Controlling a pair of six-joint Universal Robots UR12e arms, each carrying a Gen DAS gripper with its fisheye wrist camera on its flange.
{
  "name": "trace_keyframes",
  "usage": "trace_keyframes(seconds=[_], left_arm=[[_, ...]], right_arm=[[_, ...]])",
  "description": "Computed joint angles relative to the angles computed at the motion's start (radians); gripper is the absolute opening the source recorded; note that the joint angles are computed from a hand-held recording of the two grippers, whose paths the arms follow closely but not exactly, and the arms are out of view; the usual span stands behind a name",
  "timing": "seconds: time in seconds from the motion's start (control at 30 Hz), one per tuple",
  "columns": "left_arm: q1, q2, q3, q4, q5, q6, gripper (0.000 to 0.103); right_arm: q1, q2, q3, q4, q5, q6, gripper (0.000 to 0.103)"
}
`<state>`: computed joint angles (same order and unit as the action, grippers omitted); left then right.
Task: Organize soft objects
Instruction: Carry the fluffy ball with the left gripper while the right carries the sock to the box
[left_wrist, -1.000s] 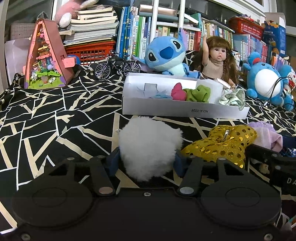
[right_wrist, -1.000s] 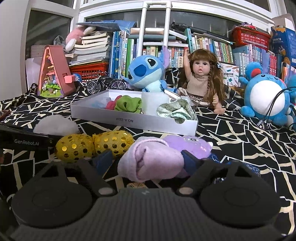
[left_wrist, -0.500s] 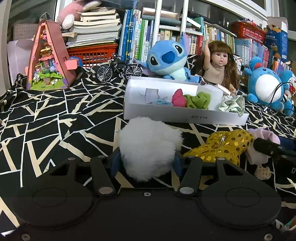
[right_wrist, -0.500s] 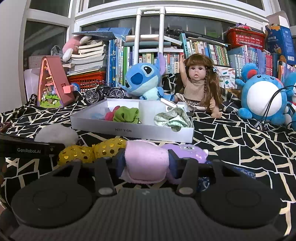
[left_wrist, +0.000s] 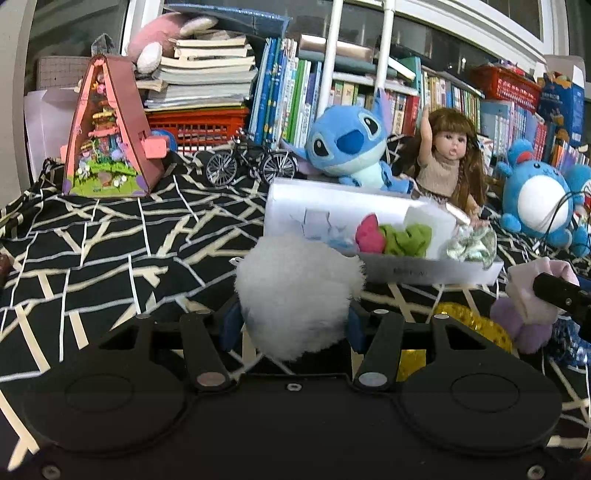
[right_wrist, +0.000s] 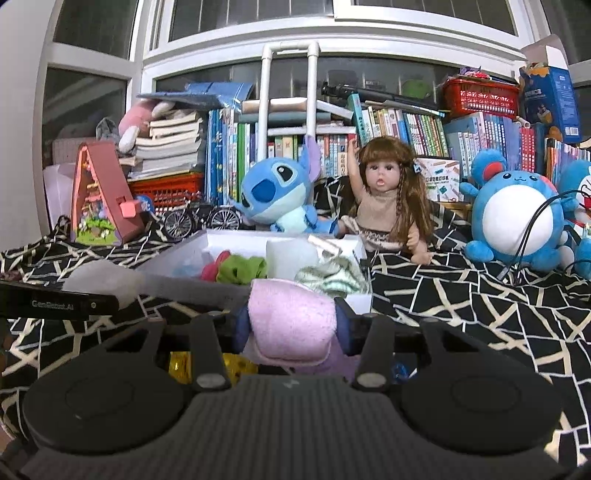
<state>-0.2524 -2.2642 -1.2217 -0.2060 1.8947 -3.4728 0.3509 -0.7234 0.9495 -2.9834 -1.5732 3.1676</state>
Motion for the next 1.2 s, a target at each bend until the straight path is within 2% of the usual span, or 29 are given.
trace_keyframes(seconds=[0.27, 0.7, 0.87, 1.2], left_arm=[[0.011, -0.016, 0.056, -0.019, -0.012, -0.002, 0.053], [0.029, -0.067, 0.180, -0.091, -0.058, -0.023, 0.053], [0.039, -0.092, 0.231, -0.156, -0.106, -0.047, 0.053], [0.048, -0.153, 0.339, -0.272, -0.135, -0.065, 0.053]], right_arm=[[-0.010, 0.028, -0.073, 0.019, 0.010, 0.041, 0.050], [-0.025, 0.082, -0.202, 0.115, 0.053, 0.126, 0.050], [-0.031, 0.114, -0.275, 0.181, 0.071, 0.155, 0.050], [-0.043, 0.231, -0.500, 0.385, 0.144, 0.252, 0.050]])
